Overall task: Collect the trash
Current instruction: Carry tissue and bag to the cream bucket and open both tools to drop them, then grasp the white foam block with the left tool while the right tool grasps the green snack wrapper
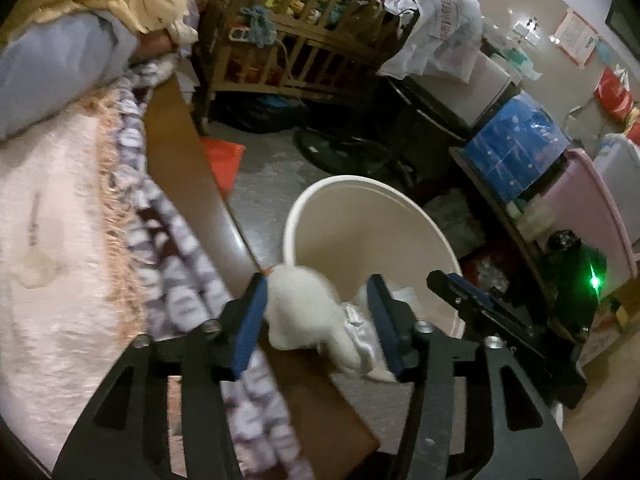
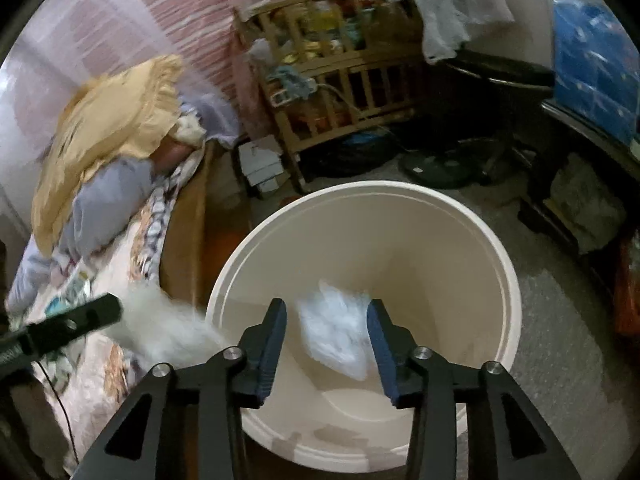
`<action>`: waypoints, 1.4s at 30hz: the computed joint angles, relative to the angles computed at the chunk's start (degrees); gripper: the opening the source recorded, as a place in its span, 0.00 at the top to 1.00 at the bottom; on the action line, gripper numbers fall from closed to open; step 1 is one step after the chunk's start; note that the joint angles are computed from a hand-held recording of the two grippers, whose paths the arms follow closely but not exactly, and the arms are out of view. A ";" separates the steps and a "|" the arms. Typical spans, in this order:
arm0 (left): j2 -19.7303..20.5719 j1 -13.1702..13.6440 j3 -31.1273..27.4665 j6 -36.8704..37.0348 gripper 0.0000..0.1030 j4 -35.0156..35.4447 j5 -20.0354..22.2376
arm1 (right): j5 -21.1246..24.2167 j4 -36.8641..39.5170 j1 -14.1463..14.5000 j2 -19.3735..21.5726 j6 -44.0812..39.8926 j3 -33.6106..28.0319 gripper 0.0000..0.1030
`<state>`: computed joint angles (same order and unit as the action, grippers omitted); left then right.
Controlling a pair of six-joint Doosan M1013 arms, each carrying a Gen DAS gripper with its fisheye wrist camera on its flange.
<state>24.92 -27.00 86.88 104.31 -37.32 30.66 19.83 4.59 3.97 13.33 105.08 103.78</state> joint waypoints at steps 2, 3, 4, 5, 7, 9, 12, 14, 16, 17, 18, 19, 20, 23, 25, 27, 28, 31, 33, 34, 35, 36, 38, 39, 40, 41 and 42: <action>0.03 -0.01 0.27 0.42 0.45 -0.77 -0.01 | -0.38 0.27 -0.03 -0.17 -0.37 0.32 0.59; -0.11 -0.02 0.48 0.08 0.45 -0.06 -0.02 | -0.20 1.55 -0.05 -0.06 -1.85 0.28 0.59; -0.41 -0.01 0.82 -0.80 0.45 1.24 -0.15 | 0.10 2.77 -0.03 0.10 -3.17 0.18 0.59; -0.71 0.10 1.17 -1.34 0.45 1.94 -0.32 | 0.44 4.20 -0.07 0.31 -4.58 0.08 0.59; -1.32 0.45 1.97 -1.41 0.45 1.97 -0.66 | 1.06 6.60 0.00 0.61 -6.74 -0.14 0.59; -1.75 0.84 2.58 -1.46 0.45 2.09 -0.81 | 0.79 9.06 0.29 0.64 -9.26 -0.08 0.59; -2.63 1.12 3.79 -2.52 0.45 4.18 -1.83 | 0.43 19.94 0.37 0.07 -20.70 0.44 0.58; -3.19 1.49 4.71 -3.39 0.45 5.22 -2.50 | 0.48 27.78 0.58 -0.23 -30.08 0.83 0.50; -3.64 2.00 5.51 -3.93 0.45 5.48 -2.57 | 2.05 33.04 1.08 0.13 -38.02 0.58 0.35; -3.86 2.24 5.89 -4.24 0.45 5.67 -2.59 | 2.61 32.27 1.57 0.44 -38.39 0.25 0.35; -4.14 2.52 6.36 -4.51 0.45 5.85 -2.72 | 3.03 29.66 2.20 0.82 -36.87 -0.20 0.35; -4.37 2.68 6.67 -4.83 0.45 6.19 -2.86 | 2.94 27.82 2.61 1.03 -35.33 -0.41 0.35; -4.74 2.87 7.16 -5.29 0.45 6.82 -3.18 | 2.56 27.46 2.87 1.20 -34.76 -0.49 0.35; -6.01 3.13 8.77 -8.20 0.45 10.34 -4.85 | 2.48 31.74 2.76 1.37 -37.66 -0.56 0.35; -6.79 3.31 9.83 -10.80 0.45 13.19 -5.78 | 2.17 31.50 3.11 1.50 -37.56 -0.71 0.35; -7.57 3.47 11.00 -14.08 0.45 16.93 -6.88 | 2.36 29.41 3.71 1.93 -36.17 -1.32 0.35; -8.09 3.56 11.73 -16.32 0.45 19.63 -7.61 | 2.29 27.95 4.14 2.03 -35.17 -1.46 0.35; -9.50 4.06 13.54 -22.19 0.45 26.38 -8.63 | 2.02 23.07 5.81 1.95 -31.99 -1.79 0.35; -10.52 4.59 14.67 -24.53 0.45 28.82 -8.74 | 1.57 23.03 7.12 1.66 -32.54 -1.85 0.35; -11.23 5.02 15.41 -25.39 0.45 29.85 -8.87 | 1.35 24.92 7.65 1.49 -34.29 -1.79 0.35; -11.83 5.39 16.05 -26.07 0.45 30.74 -9.07 | 1.15 26.83 8.13 1.33 -35.90 -1.65 0.34; -12.53 5.75 16.71 -27.47 0.45 32.39 -9.28 | 1.14 28.51 8.70 1.34 -37.34 -1.77 0.35; -14.02 6.55 18.16 -31.45 0.45 36.95 -9.73 | 1.58 30.92 10.21 1.46 -40.21 -2.20 0.35; -14.92 7.22 19.07 -33.95 0.45 39.69 -9.86 | 1.89 31.52 10.97 1.61 -41.27 -2.51 0.35; -15.43 7.71 19.56 -35.13 0.45 40.93 -9.78 | 2.26 32.17 11.80 1.83 -42.34 -2.86 0.34; -15.87 8.20 19.95 -36.44 0.45 42.18 -9.56 | 2.70 32.69 12.63 2.14 -43.11 -3.29 0.34; -16.38 8.95 20.55 -37.62 0.45 43.29 -9.42 | 3.09 32.67 13.33 2.46 -43.27 -3.72 0.34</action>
